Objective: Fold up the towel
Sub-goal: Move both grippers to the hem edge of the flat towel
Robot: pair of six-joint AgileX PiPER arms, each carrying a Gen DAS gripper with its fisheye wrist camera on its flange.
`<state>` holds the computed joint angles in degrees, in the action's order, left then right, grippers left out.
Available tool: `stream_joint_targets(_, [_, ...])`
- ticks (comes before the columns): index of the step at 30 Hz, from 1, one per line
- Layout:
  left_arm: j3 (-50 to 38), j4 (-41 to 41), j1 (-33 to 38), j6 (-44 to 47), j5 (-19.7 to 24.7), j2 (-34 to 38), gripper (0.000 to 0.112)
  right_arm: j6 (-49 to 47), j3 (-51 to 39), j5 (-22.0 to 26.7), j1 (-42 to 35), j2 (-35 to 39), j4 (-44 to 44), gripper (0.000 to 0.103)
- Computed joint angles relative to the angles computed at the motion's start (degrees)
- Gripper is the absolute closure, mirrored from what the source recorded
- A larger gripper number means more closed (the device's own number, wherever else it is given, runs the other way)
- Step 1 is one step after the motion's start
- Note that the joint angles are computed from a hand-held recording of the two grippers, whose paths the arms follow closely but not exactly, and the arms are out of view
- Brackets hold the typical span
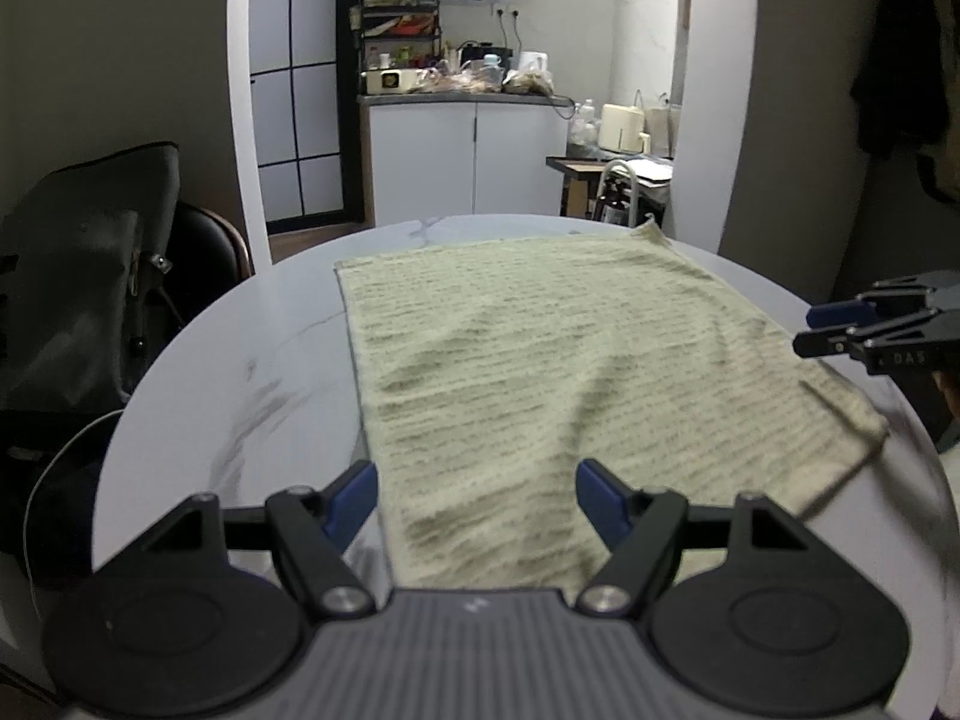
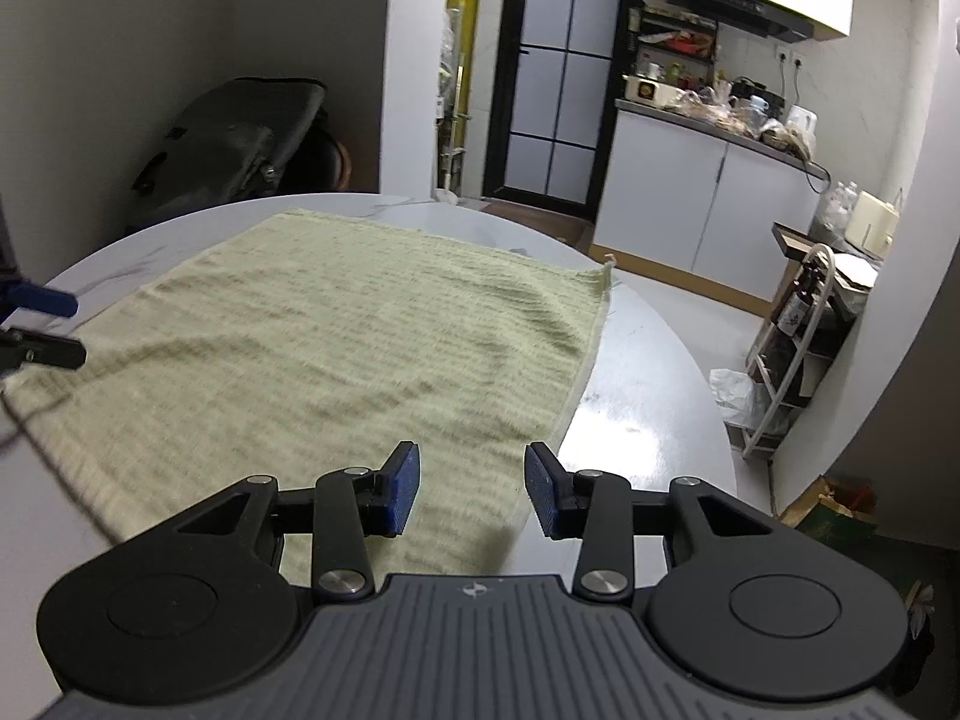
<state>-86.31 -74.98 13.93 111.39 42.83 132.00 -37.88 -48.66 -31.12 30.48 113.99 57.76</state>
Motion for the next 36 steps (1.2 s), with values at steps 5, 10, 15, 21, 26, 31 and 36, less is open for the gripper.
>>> stream_joint_targets(5, [0.4,0.5,2.0,1.8,0.9,-0.5,0.037,2.2,1.9,-1.0,1.3,-0.6,-0.5,0.06])
stream_joint_targets(10, [1.2,0.4,3.5,5.6,2.8,-0.8,0.037,2.4,3.4,-1.9,2.8,-1.4,-0.9,0.06])
stream_joint_targets(15, [1.0,3.3,4.4,5.0,4.6,-0.9,0.039,6.1,6.3,-3.3,3.6,-2.7,-3.2,0.06])
stream_joint_targets(21, [1.8,4.5,5.8,6.6,6.3,-1.4,0.043,10.2,10.2,-4.9,5.1,-4.4,-5.0,0.06])
stream_joint_targets(26, [2.4,8.4,6.2,4.3,4.8,-2.1,0.049,8.6,12.0,-4.8,7.2,-6.0,-2.8,0.06])
stream_joint_targets(31, [2.2,11.1,7.1,1.4,5.7,-2.5,0.054,8.6,13.6,-4.9,8.9,-7.8,-1.4,0.06])
stream_joint_targets(36, [3.1,9.8,6.9,2.7,5.8,-2.7,0.054,5.3,12.5,-2.5,9.3,-7.8,-0.5,0.06])
